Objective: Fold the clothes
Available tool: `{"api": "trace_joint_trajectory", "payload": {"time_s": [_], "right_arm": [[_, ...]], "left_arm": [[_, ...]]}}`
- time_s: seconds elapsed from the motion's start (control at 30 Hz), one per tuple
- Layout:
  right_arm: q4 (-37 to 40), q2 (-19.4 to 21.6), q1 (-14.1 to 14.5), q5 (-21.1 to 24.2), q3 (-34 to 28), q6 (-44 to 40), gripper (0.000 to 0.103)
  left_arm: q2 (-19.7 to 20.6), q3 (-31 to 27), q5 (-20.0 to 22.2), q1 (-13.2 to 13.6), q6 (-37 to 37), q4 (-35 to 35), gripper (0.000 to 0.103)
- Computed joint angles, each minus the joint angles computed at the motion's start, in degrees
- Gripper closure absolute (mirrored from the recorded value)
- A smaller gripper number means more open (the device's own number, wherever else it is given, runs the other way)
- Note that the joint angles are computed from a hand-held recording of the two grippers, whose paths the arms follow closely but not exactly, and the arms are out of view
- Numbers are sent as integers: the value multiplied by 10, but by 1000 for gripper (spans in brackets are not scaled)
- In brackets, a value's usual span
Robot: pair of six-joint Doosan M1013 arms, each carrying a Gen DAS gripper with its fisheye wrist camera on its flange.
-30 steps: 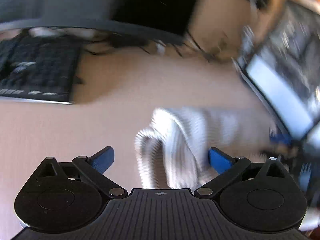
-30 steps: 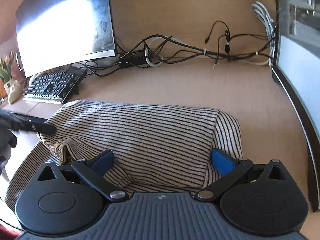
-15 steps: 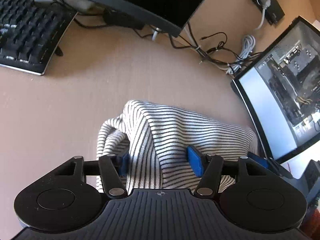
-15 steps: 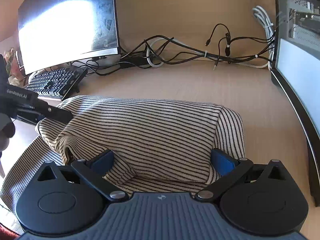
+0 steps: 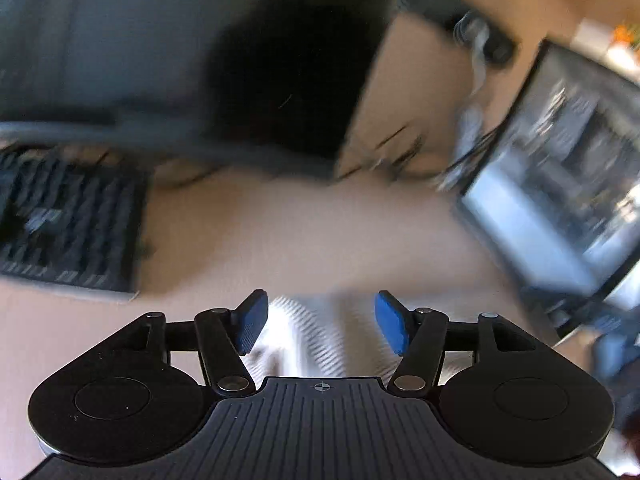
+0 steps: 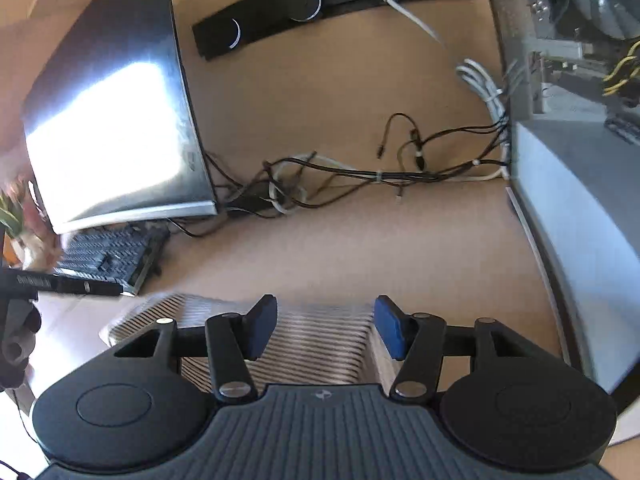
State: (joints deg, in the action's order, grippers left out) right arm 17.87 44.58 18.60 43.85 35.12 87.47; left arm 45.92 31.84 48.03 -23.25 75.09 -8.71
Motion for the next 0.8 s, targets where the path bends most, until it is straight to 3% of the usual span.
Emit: {"api": "trace_joint_trajectory", "payload": {"time_s": [0.07,0.1,0.17,0.23,0.3,0.47,0.67,0.77,0.8], "right_arm": [[1,18,4,21,-27,-5,48],[0,26,7,34,-38,-10,48],[-6,39,14,65,-57,-34,48],[-75,44,28,86,-63,-56,45],[-106,35,33,70,-36,-81,43],[-107,23,33,51,-9,-99,43],[-100,20,33,44,-1,-101,39],[-93,24,33,56,-12,-100,36],[-78,28,29,71,-25,-96,33]], "left_arm": [[20,-37,13,-3,35,-42,37],[36,-64,40,-5,48,-56,37],[65,-110,106,-15,53,-40,36],[71,-104,134,-27,58,10,37],[53,-61,97,-33,85,28,36],[67,-96,124,-29,95,21,36],[52,-65,107,-32,96,30,36],[55,-78,118,-27,92,7,35],[53,-79,119,-23,89,-11,29]]}}
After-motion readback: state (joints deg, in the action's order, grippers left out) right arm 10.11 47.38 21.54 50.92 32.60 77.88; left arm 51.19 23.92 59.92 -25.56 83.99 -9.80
